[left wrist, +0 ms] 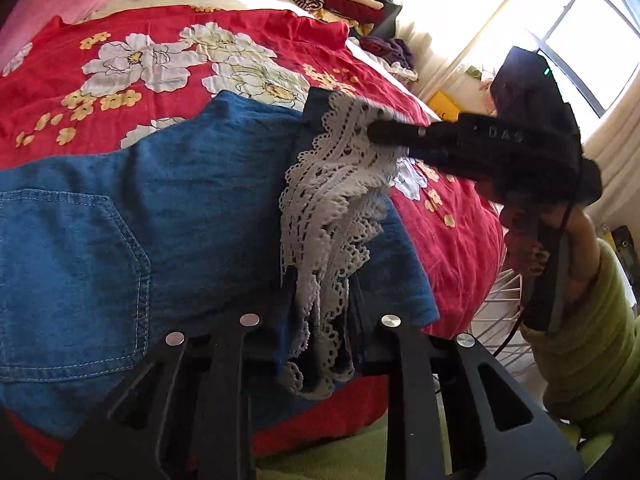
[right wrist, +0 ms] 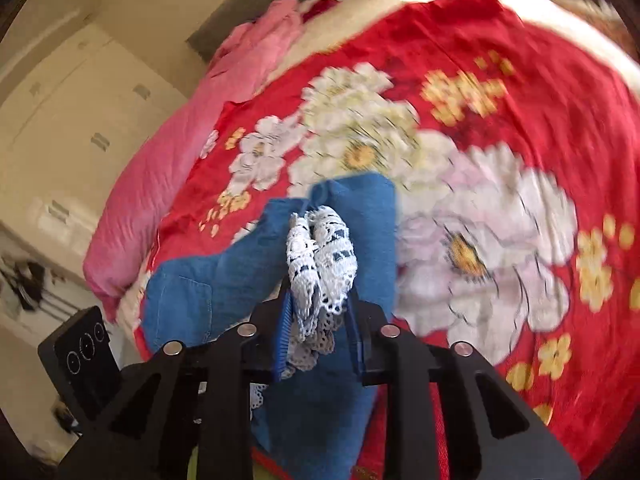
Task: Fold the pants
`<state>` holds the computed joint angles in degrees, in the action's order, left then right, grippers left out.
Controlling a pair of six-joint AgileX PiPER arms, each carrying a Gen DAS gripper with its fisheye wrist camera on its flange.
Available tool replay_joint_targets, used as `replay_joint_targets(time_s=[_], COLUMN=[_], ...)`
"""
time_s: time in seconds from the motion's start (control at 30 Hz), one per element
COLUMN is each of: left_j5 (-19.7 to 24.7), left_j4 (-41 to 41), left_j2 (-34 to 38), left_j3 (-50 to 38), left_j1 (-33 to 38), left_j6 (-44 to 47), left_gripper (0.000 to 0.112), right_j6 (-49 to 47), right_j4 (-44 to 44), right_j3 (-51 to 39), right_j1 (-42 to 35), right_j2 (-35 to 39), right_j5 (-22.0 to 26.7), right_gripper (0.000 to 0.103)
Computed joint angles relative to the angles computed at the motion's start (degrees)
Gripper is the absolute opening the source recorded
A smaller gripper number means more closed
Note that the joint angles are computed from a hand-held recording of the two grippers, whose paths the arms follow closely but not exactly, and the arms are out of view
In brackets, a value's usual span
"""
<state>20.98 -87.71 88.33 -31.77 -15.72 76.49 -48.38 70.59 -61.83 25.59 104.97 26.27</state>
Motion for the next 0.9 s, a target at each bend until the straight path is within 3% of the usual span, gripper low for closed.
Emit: replay_joint_targets(time_s=[0.1, 0.2, 0.27, 0.33, 0.4, 0.53, 0.7, 0.77, 0.83, 0.87, 0.9], left_j5=[1.43, 2.52, 1.43, 2.02, 2.57, 8.76, 8.05, 8.74, 10.34, 10.25, 10.18], left_j4=[-0.54, -4.50, -6.83, -7.43, -6.83, -5.58, -5.56, -5.76, -5.04, -4.59, -3.87], left_j2=[-1.47, -1.90, -1.83, -1.05, 0.07, 3.08, 3.38, 3.78, 4.22, 3.85, 3.30], left_j3=[1.15, 3.27, 4.16, 4.53, 4.36, 3.91, 3.72, 3.21, 2.76, 2.83, 3.00], left_j1=[0.80, 1.27, 0.94, 2.34, 4.29, 9.54, 8.94, 9.22, 10.74, 10.86, 10.79], left_j6=[-0.19, 2.92, 4.15, 4.58, 4.35, 4.90, 5.06, 5.12, 5.32, 4.81, 4.24], left_gripper=[0.015, 0.015, 0.016, 0.025, 0.034, 0.046, 0.045, 0.030, 0.023, 0.015, 0.014], right_j6=[2.83, 11.10, 17.82, 20.98, 21.40, 8.21, 5.06, 5.17, 5.33, 6.35, 8.54], right_j4=[-2.88, -11.80, -18.28, -21.51, -22.17, -12.24, -19.86, -22.90, -25.62, -27.84, -31.14], right_j3=[-5.34, -14.60, -22.84, -29.56, -31.20, -21.20, -3.26, 2.42, 7.59, 9.90, 11.26], right_j1=[2.61, 5.42, 7.19, 8.27, 8.93, 8.27, 9.43, 10.67, 12.16, 13.60, 15.22], right_j2=[1.70, 6.97, 12.18, 16.44, 17.16, 9.38, -3.30, -6.13, -8.10, -8.81, -8.82], right_j5=[0.14, 0.89, 3.90, 7.83, 8.04, 1.80, -9.03, -11.69, -12.74, -14.07, -15.18], right_gripper=[0.019, 0.019, 0.022, 0.036, 0.050, 0.070, 0.074, 0.074, 0.072, 0.069, 0.064])
